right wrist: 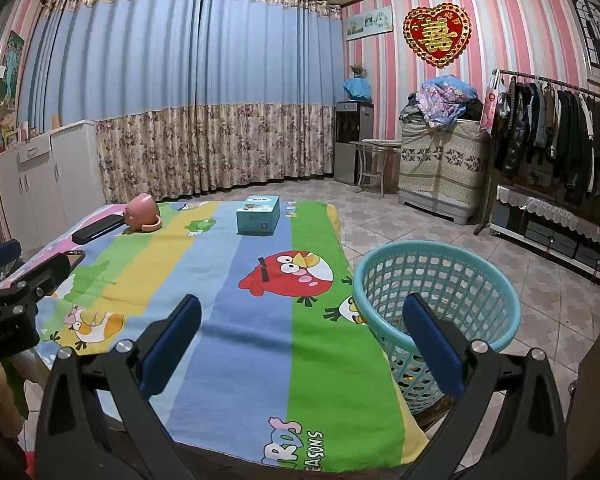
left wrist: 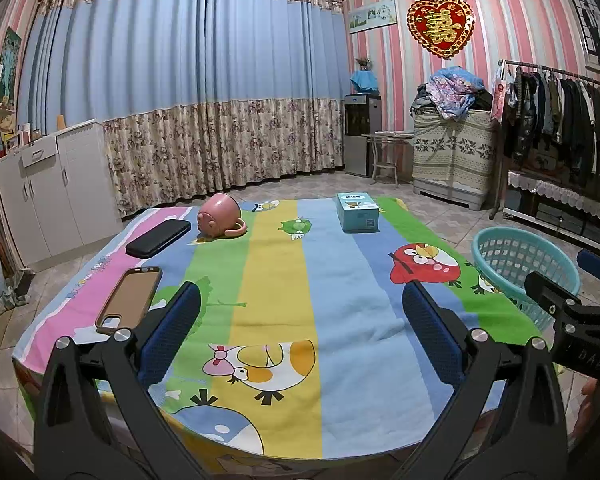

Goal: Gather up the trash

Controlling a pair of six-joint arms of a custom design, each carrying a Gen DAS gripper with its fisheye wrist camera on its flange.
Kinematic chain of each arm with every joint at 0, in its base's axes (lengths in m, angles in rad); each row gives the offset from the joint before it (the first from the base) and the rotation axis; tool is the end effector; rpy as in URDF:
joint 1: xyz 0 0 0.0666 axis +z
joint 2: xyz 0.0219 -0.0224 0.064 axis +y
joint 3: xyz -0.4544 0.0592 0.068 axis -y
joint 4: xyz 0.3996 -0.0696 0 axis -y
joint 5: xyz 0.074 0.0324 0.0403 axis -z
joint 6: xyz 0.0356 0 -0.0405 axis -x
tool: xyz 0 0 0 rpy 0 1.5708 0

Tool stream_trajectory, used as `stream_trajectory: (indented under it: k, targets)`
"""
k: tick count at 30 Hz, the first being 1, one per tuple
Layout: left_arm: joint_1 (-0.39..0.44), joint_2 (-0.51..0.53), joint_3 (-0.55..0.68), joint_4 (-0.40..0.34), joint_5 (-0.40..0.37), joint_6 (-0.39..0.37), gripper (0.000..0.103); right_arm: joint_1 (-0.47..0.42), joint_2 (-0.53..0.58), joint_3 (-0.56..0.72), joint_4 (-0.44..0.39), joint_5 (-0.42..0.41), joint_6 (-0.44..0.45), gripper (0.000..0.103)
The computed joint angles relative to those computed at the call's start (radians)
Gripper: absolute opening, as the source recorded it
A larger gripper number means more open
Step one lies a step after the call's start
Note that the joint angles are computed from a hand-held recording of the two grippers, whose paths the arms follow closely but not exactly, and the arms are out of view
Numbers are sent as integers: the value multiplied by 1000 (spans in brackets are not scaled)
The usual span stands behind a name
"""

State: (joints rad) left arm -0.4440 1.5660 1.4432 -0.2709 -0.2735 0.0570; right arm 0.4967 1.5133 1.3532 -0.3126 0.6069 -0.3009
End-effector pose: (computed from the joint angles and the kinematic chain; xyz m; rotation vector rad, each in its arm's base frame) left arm 0.5315 -0.2426 0.4947 0.1983 1.9395 -0.0624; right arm 0.4934 0.2439 0.4773 0.1784 1.9472 -0.0979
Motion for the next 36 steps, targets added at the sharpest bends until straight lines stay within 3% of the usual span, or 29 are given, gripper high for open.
stream_trajectory:
  k: [36]
  targets:
    - [9,-5,-16,36,1,-19,98,-2,7,18,-5,8,3,99]
